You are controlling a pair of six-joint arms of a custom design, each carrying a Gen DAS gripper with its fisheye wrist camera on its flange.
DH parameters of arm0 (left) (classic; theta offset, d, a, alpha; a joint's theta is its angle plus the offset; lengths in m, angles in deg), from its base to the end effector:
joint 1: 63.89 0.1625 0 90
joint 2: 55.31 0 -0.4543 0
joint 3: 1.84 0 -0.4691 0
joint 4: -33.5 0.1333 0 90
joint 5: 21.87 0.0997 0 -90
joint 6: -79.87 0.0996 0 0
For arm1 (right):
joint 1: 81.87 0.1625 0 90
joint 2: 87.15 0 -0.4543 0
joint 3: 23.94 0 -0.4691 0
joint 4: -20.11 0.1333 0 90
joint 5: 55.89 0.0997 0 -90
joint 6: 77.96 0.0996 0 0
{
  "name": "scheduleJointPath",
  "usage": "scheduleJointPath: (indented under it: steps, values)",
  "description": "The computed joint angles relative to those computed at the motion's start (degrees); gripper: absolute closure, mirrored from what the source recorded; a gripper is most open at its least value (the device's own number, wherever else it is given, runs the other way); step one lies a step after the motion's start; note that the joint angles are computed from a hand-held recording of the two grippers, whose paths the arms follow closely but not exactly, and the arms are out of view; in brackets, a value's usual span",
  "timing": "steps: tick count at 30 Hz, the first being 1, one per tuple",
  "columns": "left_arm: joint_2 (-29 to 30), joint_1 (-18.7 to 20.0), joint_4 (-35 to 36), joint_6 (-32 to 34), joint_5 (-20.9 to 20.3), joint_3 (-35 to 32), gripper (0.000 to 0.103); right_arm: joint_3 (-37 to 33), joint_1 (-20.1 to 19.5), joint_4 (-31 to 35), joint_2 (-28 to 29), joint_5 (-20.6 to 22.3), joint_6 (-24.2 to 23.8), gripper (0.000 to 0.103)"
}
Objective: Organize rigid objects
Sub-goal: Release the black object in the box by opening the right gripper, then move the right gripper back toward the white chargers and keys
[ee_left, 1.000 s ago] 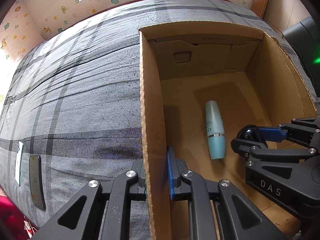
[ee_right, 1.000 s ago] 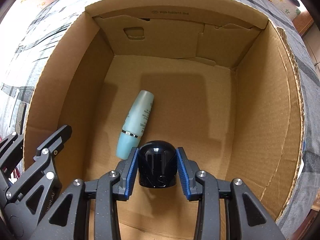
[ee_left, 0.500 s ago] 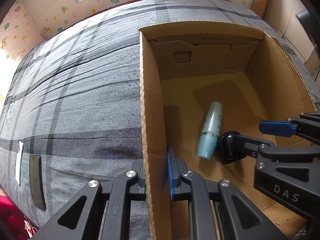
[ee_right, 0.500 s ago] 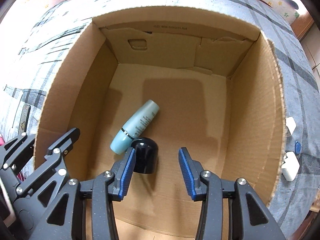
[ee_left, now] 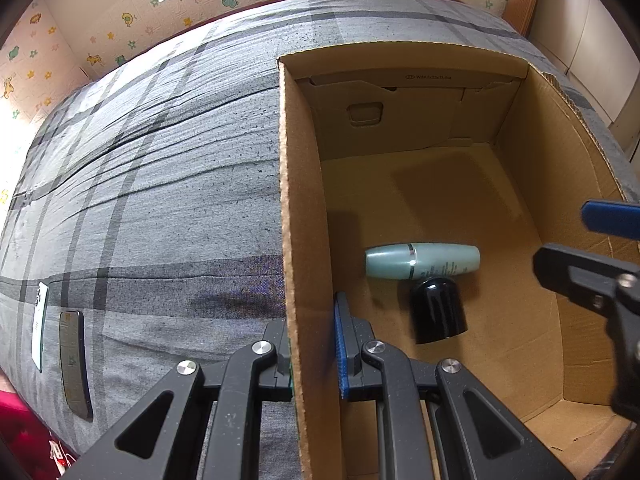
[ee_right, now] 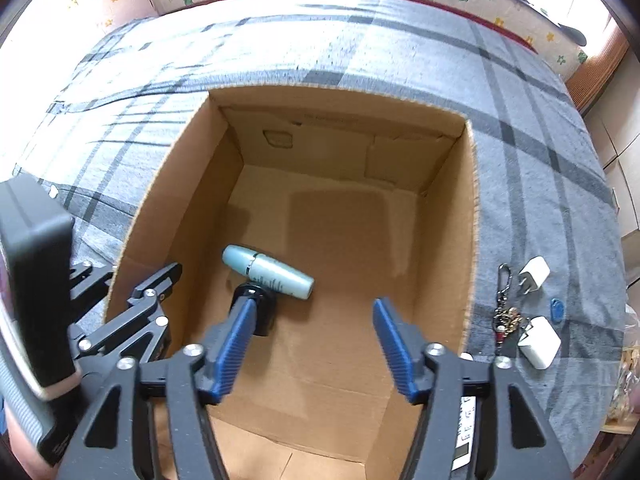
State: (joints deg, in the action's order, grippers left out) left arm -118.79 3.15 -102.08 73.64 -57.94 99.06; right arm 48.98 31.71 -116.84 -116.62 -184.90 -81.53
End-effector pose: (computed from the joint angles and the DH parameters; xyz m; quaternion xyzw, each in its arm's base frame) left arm -0.0693 -0.7118 0.2401 0.0974 0.8843 -0.1753 0.4217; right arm 0.4009 -0.7419 -0.0078 0.2112 -0.9182 0.0863 0.3237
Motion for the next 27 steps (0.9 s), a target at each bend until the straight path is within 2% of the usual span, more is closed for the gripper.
scheduleJointPath:
  steps: [3,8,11,27]
  values:
    - [0.0,0.0,0.0,0.0,0.0,0.0,0.088,0.8,0.2,-1.0,-0.9,-0.1,-0.7,0.019]
    - [0.0,-0.1,0.1,0.0,0.0,0.0,0.088,2.2,0.4,-3.2,-2.3,-1.5,-2.2,0.008]
    - [0.1,-0.1,0.1,-0.1,0.1,0.0,0.088,3.3,0.2,-4.4,-3.8,-0.6,-2.5,0.000]
    - [0.3,-0.1,-0.1,0.1,0.3,0.0,0.088,7.5,-3.1,-8.1,-10.6,-5.0,-1.9,0.000]
